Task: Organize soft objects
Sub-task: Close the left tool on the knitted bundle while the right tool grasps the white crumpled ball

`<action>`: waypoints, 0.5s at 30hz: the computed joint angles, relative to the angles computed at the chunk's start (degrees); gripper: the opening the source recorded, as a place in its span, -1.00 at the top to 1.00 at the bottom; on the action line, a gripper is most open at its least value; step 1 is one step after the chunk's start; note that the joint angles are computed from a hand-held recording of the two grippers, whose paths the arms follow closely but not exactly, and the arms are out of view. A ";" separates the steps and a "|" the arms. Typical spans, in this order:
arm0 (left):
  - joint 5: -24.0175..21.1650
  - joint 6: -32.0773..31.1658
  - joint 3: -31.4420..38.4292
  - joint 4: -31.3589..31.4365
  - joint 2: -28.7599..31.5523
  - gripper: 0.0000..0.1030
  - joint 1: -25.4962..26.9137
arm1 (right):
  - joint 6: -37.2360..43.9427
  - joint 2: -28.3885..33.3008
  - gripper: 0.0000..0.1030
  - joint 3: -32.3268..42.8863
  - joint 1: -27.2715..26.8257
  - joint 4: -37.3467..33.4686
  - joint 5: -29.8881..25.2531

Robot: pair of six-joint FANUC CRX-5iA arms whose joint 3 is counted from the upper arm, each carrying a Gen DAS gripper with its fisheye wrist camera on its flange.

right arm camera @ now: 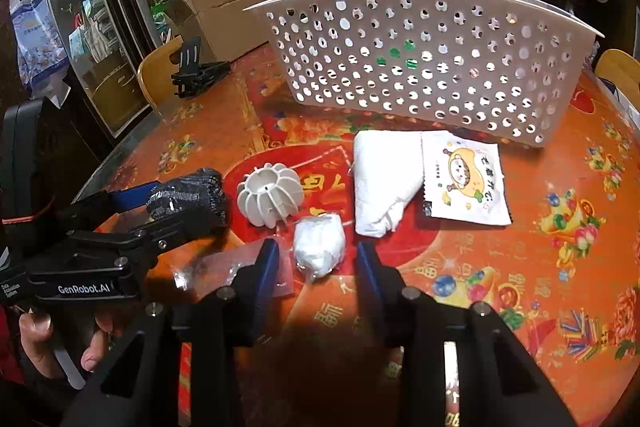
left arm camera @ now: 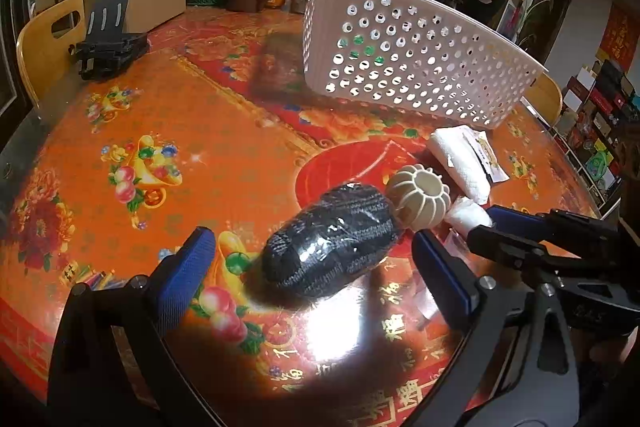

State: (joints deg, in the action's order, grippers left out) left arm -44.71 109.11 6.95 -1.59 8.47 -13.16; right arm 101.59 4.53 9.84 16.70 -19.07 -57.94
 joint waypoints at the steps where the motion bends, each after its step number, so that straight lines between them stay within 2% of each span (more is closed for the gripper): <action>1: -0.30 0.49 0.41 -0.73 0.14 -0.90 -0.23 | -0.08 -0.01 0.27 -0.08 0.03 0.13 0.09; 7: -1.05 1.69 1.30 -2.60 0.43 -0.89 -0.96 | -0.35 0.25 0.34 -0.31 0.13 0.78 0.52; 10: -1.66 2.51 1.88 -4.04 0.57 -0.78 -1.42 | -0.34 0.24 0.36 -0.42 0.19 0.87 0.65; 15: -0.67 1.64 1.11 -2.86 0.50 -0.16 -1.35 | -0.12 0.00 0.52 -0.80 0.30 1.14 0.95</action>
State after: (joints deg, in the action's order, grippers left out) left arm -45.38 110.75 8.06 -4.45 8.97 -14.51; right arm 101.47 4.53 9.04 17.00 -17.93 -56.99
